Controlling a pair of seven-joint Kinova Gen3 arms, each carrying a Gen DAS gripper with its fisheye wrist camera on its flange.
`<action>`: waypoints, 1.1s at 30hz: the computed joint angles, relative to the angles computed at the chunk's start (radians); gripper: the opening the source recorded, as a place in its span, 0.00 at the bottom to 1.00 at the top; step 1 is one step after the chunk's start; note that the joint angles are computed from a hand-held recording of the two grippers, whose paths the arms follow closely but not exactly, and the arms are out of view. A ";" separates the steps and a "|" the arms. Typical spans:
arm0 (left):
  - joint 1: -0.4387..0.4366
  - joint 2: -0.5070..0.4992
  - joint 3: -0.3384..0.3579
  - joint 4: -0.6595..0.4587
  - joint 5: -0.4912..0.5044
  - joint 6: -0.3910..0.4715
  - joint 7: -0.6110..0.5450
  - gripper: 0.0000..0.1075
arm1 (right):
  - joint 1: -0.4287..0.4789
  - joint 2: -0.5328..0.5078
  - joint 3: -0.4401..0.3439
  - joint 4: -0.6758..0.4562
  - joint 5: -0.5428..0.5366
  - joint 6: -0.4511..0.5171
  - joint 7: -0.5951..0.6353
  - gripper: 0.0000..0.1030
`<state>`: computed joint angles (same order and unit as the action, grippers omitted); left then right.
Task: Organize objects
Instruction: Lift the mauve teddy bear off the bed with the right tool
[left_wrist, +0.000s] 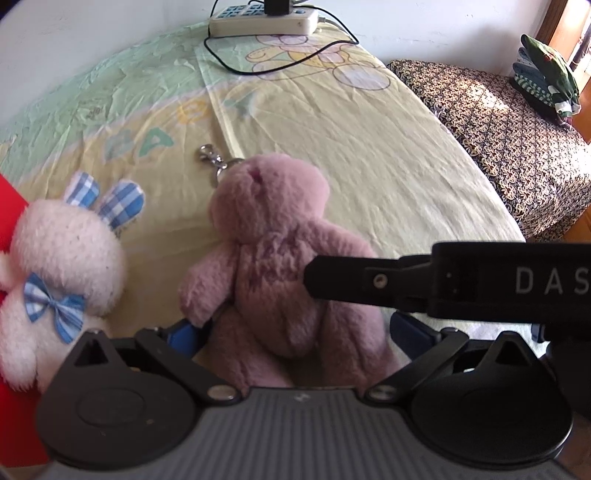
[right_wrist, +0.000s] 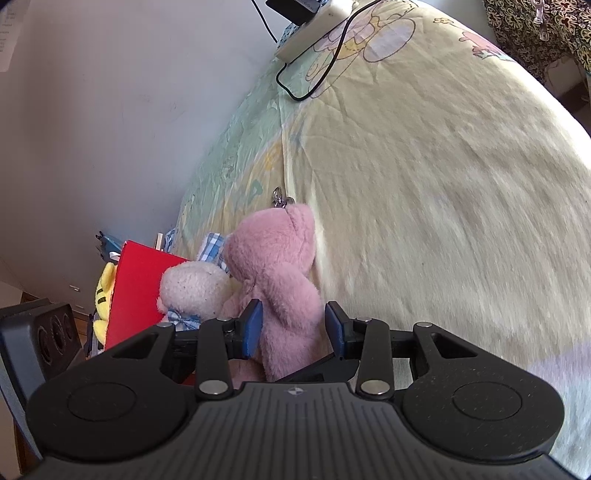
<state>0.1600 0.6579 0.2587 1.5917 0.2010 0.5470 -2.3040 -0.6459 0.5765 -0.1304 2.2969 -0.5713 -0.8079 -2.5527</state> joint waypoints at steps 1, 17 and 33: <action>0.005 -0.001 -0.004 0.002 -0.004 -0.003 0.002 0.95 | -0.001 0.000 0.000 0.001 0.000 -0.002 -0.001 0.38; -0.001 0.001 -0.007 -0.022 -0.014 0.019 0.033 0.80 | 0.014 -0.055 0.035 -0.058 0.006 0.183 0.101 0.30; -0.029 0.008 -0.004 -0.039 0.042 0.062 0.009 0.83 | 0.007 -0.064 0.057 -0.110 -0.042 0.271 0.177 0.46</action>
